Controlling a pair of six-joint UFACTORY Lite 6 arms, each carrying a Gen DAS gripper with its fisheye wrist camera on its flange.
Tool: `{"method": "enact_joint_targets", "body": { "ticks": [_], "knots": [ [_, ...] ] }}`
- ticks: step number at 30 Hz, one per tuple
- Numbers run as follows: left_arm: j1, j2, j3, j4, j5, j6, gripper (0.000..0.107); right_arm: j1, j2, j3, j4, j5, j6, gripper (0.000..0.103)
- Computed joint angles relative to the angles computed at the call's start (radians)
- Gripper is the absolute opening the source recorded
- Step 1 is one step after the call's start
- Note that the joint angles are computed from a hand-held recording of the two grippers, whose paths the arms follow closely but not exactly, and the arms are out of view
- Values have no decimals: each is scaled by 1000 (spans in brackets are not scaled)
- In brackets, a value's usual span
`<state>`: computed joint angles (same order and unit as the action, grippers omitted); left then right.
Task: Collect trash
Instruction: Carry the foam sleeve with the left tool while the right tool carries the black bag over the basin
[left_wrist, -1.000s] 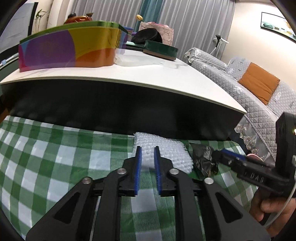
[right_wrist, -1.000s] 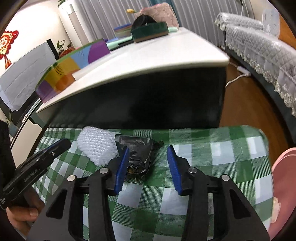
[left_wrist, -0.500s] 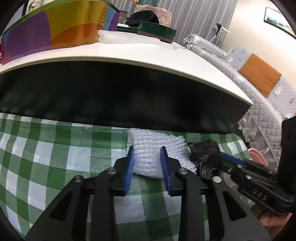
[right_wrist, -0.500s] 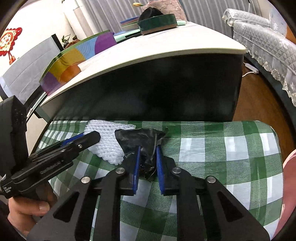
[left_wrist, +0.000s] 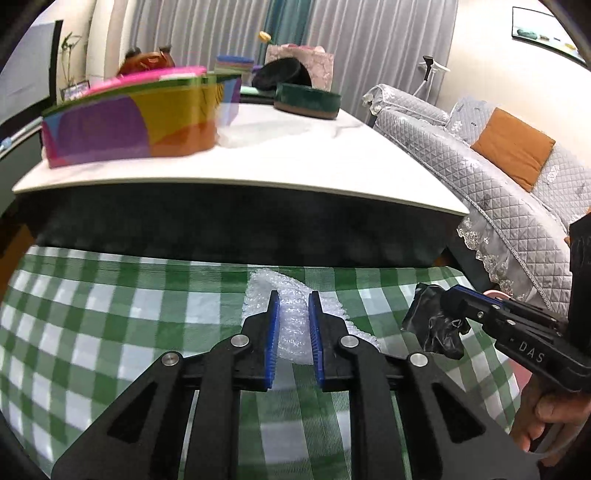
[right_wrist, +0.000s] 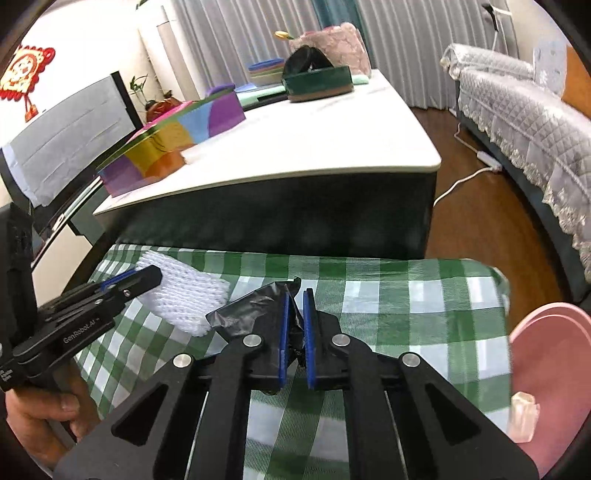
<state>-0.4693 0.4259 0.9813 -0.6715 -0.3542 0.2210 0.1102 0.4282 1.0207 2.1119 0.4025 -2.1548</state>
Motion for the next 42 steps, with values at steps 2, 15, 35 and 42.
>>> {"method": "enact_joint_targets", "body": {
  "ticks": [2,15,35,42],
  "knots": [
    [-23,-58,-45,-66,-11,60,15,4,-75,-67,28,-11,-41,8],
    [-208,-421,-305,-440,-102,370,15,-129,-582,-381,-308,-35,212,8],
    [-514,-520,-350,-761,-330,556,15,-542,-850,-557,-541,233,245,8],
    [-536,-430,-286,-740,-335,533,15,-601,-821,-565,-511,252,169,8]
  ]
}}
